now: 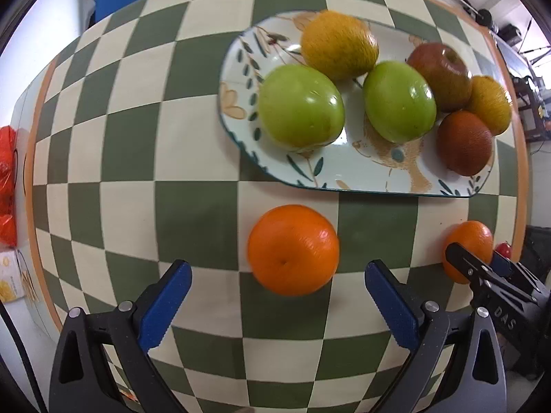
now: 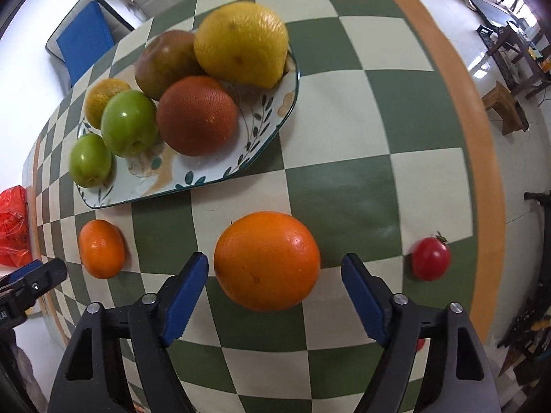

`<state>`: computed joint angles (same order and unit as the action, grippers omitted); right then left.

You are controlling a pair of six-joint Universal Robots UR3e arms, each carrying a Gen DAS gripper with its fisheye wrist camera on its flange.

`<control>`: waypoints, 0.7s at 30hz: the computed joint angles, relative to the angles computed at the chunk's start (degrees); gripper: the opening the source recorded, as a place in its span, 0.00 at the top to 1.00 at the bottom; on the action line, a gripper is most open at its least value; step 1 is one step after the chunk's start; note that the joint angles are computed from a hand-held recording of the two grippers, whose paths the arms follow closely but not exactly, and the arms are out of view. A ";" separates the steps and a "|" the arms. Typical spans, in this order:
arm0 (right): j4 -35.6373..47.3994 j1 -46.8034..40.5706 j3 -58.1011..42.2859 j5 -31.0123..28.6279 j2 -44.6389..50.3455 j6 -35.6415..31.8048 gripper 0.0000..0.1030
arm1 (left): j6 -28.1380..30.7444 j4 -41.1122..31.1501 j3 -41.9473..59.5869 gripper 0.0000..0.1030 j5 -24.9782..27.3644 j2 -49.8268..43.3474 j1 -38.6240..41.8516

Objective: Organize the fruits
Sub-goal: 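Grasp an orange with the left tool while the right tool grasps the other orange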

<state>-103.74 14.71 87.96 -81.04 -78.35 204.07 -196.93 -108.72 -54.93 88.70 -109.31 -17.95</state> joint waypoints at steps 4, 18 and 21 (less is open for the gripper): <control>-1.33 0.97 -0.24 0.20 2.52 -0.88 0.33 | 0.54 2.95 -0.17 0.09 -0.40 -2.20 -1.41; -1.80 3.17 3.98 5.66 0.98 -0.74 0.33 | 1.16 10.30 -10.89 0.42 1.62 4.52 -4.68; -2.05 3.38 3.25 5.85 2.08 -0.81 0.33 | 1.73 9.51 -9.15 0.42 1.69 2.98 -4.57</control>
